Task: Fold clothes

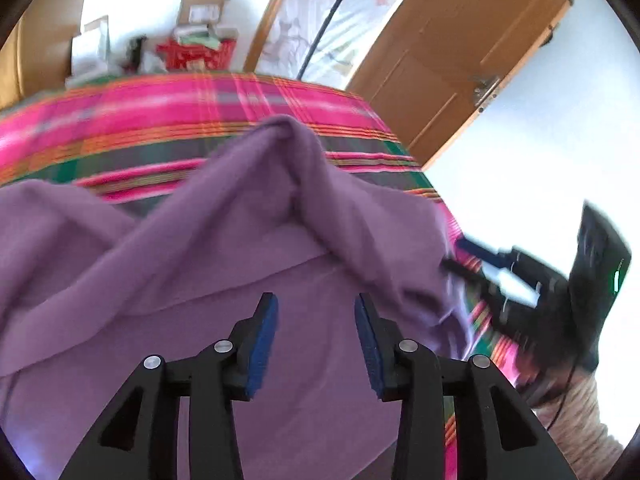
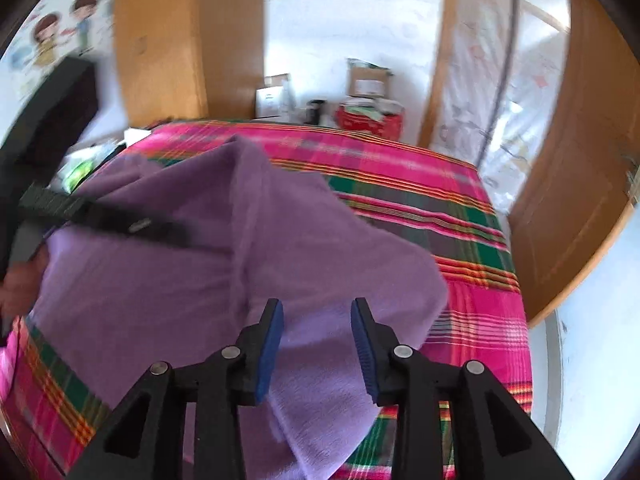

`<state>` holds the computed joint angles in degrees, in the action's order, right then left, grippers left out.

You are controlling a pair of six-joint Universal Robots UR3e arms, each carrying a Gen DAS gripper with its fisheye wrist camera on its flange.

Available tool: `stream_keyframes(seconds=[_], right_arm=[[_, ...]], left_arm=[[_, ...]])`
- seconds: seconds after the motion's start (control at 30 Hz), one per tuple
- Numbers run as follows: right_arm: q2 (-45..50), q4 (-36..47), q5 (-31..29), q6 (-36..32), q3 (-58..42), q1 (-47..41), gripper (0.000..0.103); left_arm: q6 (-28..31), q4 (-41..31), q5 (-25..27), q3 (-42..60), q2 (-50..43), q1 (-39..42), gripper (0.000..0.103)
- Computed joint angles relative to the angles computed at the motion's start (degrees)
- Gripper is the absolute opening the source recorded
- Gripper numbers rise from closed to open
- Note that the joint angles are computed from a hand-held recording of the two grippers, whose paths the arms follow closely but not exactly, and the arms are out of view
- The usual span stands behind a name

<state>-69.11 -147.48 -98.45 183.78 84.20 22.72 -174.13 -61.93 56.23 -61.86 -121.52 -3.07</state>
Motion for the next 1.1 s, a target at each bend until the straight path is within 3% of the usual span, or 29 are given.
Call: stream_keyframes(seconds=[0.1, 0.17, 0.23, 0.4, 0.43, 0.53, 0.6, 0.7, 0.87, 1.1], right_arm=[[0.9, -0.3, -1.2, -4.2, -0.3, 1.8, 0.041], [2.9, 0.3, -4.9, -5.9, -2.0, 3.8, 0.041], [5.2, 1.0, -9.0, -7.4, -3.9, 5.6, 0.041], [6.6, -1.9, -11.3, -7.5, -2.9, 6.4, 0.04], [6.5, -2.6, -11.5, -7.0, -2.3, 6.3, 0.038], [5.2, -4.9, -11.1, -5.4, 0.3, 5.3, 0.015], [4.4, -6.5, -12.1, -3.7, 1.7, 5.2, 0.01], [1.9, -9.0, -9.2, 0.0, 4.4, 3.2, 0.009], [-5.1, -12.6, 1.4, 8.7, 12.3, -3.3, 0.009], [-8.7, -16.4, 3.0, 12.3, 18.0, -5.1, 0.009]], left_arm=[[-2.2, -4.2, -3.3, 9.3, -6.5, -1.1, 0.042], [-4.4, -6.2, -1.9, 14.8, -10.1, -2.4, 0.042], [-5.8, -6.3, -1.7, 16.7, -11.6, -2.9, 0.042], [-7.3, -6.8, -1.9, 16.9, -11.9, -3.5, 0.042], [-7.2, -6.8, -2.5, 16.7, -11.9, -3.6, 0.042], [-7.7, -6.1, -2.9, 15.8, -11.8, -4.3, 0.042], [-8.2, -6.0, -2.7, 15.8, -11.9, -4.8, 0.042], [-9.1, -6.0, -2.9, 15.8, -12.3, -5.1, 0.042], [-10.5, -4.7, -3.7, 14.9, -12.6, -5.4, 0.042], [-14.1, -4.5, -3.4, 19.2, -15.9, -6.3, 0.037]])
